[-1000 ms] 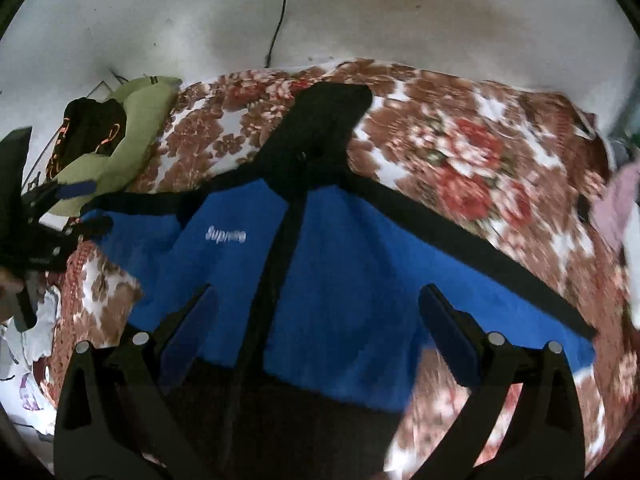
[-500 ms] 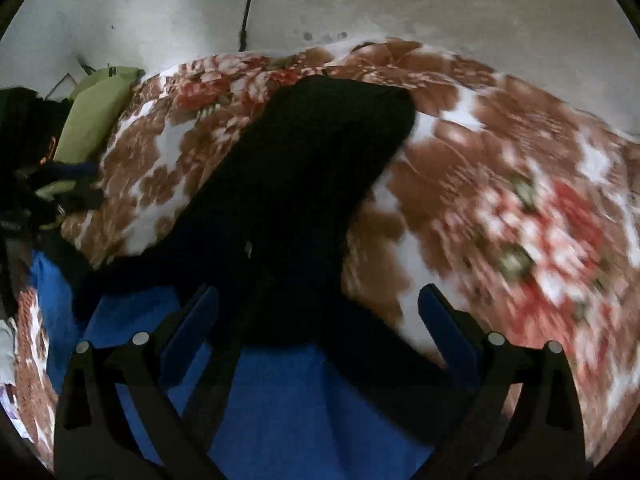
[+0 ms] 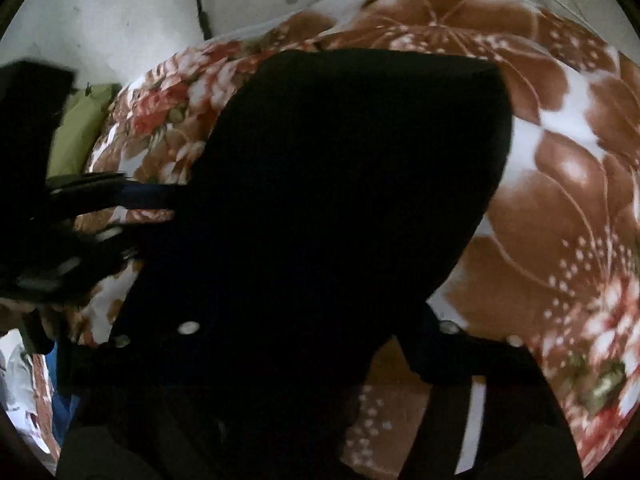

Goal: Fold large clothes

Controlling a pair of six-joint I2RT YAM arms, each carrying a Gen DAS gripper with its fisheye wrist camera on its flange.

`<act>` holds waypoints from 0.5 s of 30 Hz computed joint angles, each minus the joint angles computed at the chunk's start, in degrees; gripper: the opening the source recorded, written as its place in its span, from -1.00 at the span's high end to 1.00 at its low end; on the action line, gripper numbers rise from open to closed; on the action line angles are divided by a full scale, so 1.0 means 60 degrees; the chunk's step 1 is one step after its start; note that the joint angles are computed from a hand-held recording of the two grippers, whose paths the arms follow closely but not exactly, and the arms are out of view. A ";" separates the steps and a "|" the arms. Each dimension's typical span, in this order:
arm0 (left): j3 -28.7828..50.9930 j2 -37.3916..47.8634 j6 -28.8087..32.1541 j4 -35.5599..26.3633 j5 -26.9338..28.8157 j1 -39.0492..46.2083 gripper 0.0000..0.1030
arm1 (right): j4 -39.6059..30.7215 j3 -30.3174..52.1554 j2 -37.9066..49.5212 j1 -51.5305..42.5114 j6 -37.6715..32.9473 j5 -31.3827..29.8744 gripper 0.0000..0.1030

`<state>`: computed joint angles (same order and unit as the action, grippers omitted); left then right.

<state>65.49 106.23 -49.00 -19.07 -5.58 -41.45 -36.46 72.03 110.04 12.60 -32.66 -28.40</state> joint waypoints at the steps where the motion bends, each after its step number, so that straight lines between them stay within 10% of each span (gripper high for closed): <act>1: 0.0061 0.0116 0.0097 0.0056 0.0176 0.0055 0.63 | -0.0134 0.0095 0.0062 0.0038 -0.0131 -0.0025 0.11; 6: 0.0198 -0.0184 0.0510 -0.0087 -0.0113 -0.0284 0.86 | -0.0368 0.0017 -0.0239 -0.0084 -0.0651 -0.0125 0.73; 15: 0.1541 -0.1925 0.0257 -0.2691 -0.1785 -0.2188 0.87 | -0.2721 -0.0349 -0.3384 -0.1009 -0.2459 -0.0896 0.82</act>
